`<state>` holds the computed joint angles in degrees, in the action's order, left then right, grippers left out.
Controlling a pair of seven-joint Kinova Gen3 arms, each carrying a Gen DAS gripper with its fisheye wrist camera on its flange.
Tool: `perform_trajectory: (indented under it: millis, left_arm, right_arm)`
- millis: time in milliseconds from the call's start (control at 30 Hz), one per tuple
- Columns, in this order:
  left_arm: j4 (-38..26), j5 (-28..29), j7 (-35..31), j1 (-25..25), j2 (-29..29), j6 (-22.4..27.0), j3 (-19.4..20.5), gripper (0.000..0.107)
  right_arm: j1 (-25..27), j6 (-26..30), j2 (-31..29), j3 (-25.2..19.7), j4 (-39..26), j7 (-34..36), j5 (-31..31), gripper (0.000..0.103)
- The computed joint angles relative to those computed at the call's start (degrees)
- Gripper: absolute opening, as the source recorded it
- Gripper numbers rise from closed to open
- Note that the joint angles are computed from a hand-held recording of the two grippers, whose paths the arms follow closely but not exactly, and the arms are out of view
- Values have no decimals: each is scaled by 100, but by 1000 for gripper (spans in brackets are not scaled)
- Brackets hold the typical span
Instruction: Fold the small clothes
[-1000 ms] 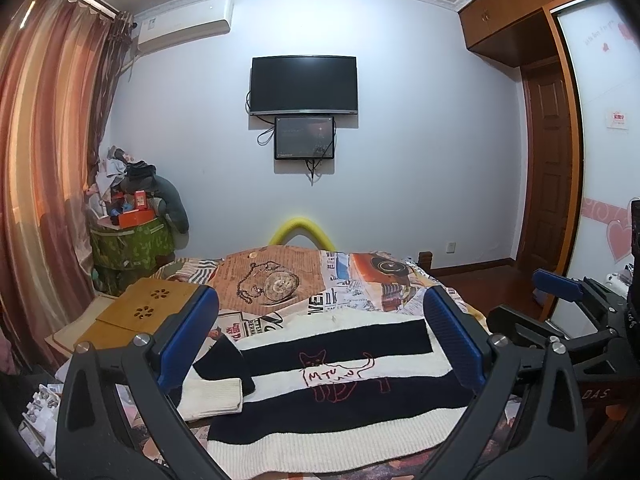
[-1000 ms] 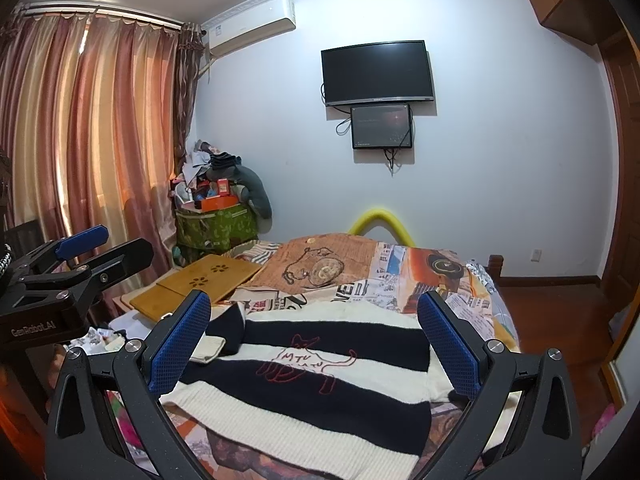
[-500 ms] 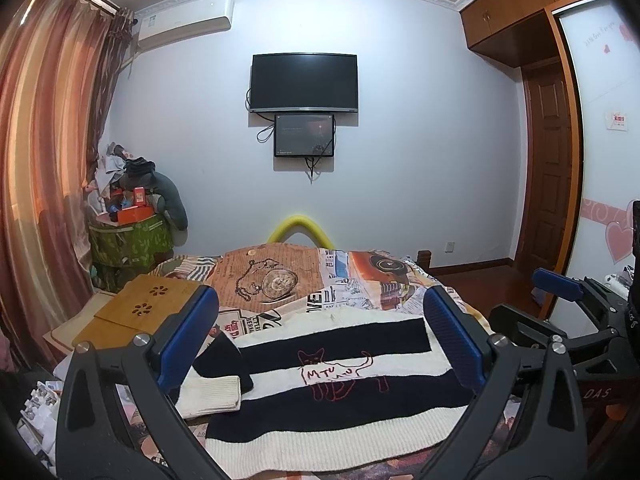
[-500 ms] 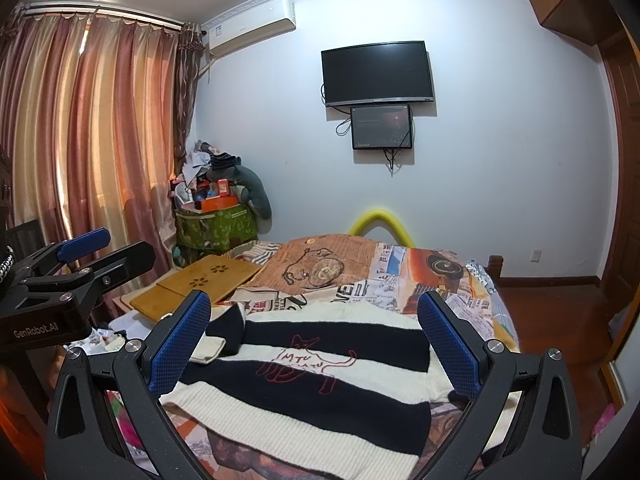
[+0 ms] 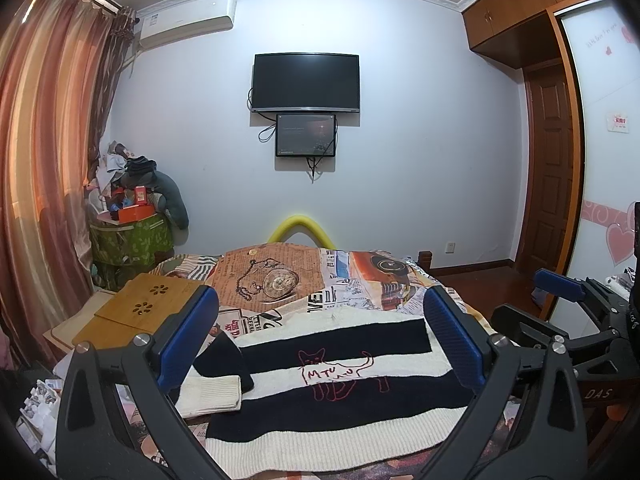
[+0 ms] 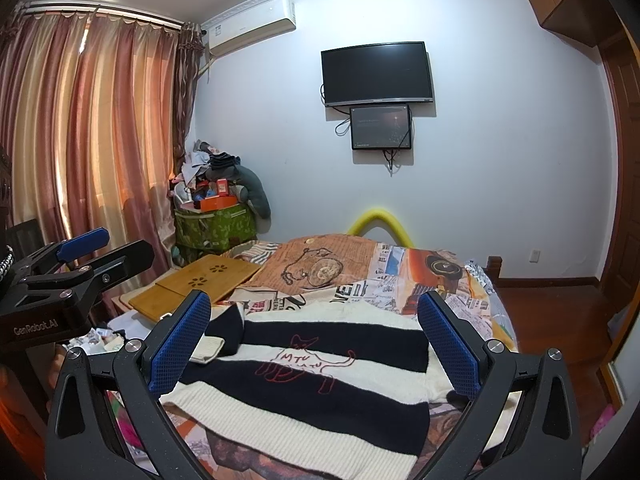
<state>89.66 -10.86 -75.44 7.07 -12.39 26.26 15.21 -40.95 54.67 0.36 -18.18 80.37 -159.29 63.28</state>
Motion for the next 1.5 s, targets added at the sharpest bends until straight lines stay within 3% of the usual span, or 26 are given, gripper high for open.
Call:
perform_trajectory:
  millis: [1100,1267,1400,1500]
  left_arm:
    - [14,16,-22,-12,249,-83,-156,103]
    - [-224,-480,377,-176,620,190,-149,103]
    - [-585,-938,736,-119,1111,796,-363,103]
    - [-884,-685,510,-49,1488,1248,-677,103]
  right_arm:
    - [61,45,87,78,-84,185,-202,103]
    - [188,-31,265,278,-260,576,-715,103]
    - [233,-110,421,493,-384,926,-1074,102]
    - [300,-186,560,648,-473,1212,-1375,102]
